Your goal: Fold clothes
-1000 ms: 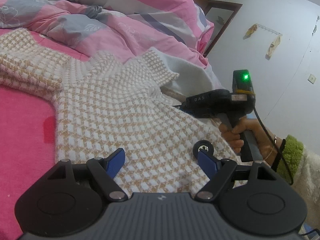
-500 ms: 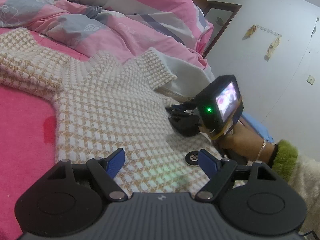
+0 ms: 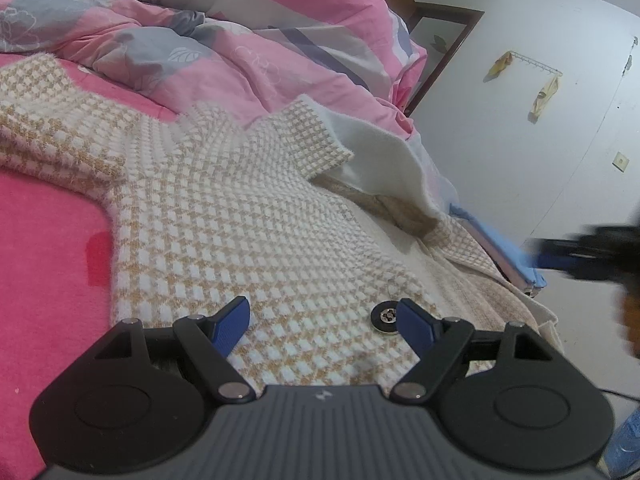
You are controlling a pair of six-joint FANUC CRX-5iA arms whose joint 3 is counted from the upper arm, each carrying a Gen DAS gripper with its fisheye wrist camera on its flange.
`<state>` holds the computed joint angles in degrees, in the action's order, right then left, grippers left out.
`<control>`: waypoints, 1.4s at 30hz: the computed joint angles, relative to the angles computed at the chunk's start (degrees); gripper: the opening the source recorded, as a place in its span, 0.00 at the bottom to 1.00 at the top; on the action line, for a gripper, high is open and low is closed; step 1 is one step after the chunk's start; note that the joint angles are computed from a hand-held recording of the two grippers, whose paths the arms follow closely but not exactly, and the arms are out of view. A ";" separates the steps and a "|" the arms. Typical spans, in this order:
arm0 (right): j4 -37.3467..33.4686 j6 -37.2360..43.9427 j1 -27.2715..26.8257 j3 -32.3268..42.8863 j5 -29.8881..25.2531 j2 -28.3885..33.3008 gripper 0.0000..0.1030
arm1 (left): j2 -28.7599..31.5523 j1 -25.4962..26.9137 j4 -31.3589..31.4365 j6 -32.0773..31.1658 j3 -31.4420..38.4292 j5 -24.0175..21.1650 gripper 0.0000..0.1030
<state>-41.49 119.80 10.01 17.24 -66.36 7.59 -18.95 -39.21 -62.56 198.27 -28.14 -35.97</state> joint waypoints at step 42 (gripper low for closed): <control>-11.08 35.33 2.02 -37.75 12.91 -25.66 0.06 | 7.41 -0.01 18.26 -24.54 12.02 -1.78 0.80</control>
<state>-52.58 155.14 12.03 -20.51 -53.44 -18.07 -11.54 -39.22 -44.29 173.72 -16.12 -37.75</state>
